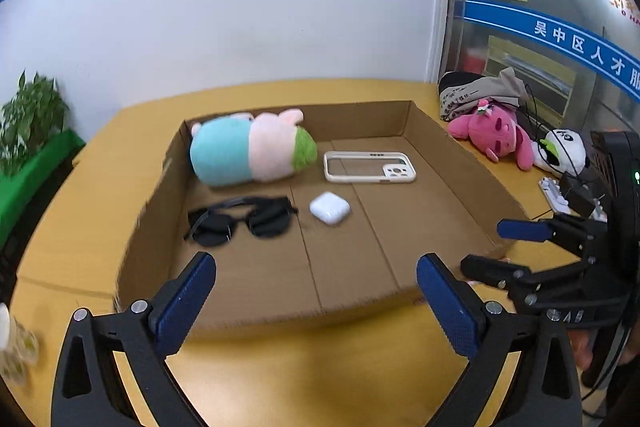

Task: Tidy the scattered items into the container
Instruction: 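Lower the earbuds case onto the box floor and open the right gripper, then move the right gripper to the pink wand pen on the table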

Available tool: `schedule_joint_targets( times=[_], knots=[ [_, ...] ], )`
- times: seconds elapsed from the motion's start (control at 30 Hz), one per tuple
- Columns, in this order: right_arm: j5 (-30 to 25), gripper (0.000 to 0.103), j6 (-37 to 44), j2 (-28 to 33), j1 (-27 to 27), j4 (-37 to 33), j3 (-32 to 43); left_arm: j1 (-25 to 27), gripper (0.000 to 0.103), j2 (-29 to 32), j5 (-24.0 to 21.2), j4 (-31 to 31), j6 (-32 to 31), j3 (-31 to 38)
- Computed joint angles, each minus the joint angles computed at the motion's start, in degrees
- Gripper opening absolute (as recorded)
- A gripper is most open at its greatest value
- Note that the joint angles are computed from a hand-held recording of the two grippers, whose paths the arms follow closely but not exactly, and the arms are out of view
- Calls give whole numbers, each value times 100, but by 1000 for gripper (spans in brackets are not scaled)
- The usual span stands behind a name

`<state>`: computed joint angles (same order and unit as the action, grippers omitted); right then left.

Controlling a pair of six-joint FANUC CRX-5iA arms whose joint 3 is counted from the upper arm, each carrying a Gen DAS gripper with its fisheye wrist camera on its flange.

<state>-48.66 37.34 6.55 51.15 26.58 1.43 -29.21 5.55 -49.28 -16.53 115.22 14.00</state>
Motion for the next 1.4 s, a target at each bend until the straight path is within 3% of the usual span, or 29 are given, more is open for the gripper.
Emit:
schedule_joint_targets(
  times=[0.13, 0.33, 0.47, 0.7, 0.97, 1.07, 1.2, 1.3, 1.4],
  knots=[
    [-55, 79, -37, -79, 159, 99, -126, -108, 102, -95, -39, -24, 295, -145],
    [161, 79, 121, -468, 78, -68, -492, -141, 102, -151, -88, 116, 195, -268],
    [-185, 79, 18, -703, -115, 74, -843, -72, 102, -149, -86, 413, 180, -451],
    [-427, 79, 1076, -542, -723, -976, -902, -20, 102, -55, -73, 802, 217, -599],
    [386, 80, 1792, -486, -1132, -2166, -795, -80, 102, 19, -163, 885, 54, -609],
    [314, 78, 1989, -528, -966, -2282, -786, -82, 102, 25, -163, 877, 91, -641],
    [160, 63, 2274, -592, -717, -2644, -696, -13, 102, 37, -84, 996, 199, -716],
    [-1, 61, 2804, -617, -533, -3080, -559, 101, 102, 44, 27, 1344, 45, -840],
    [53, 61, 2688, -644, -300, -2766, -612, 274, 102, 50, 132, 1834, -108, -1014]
  ],
)
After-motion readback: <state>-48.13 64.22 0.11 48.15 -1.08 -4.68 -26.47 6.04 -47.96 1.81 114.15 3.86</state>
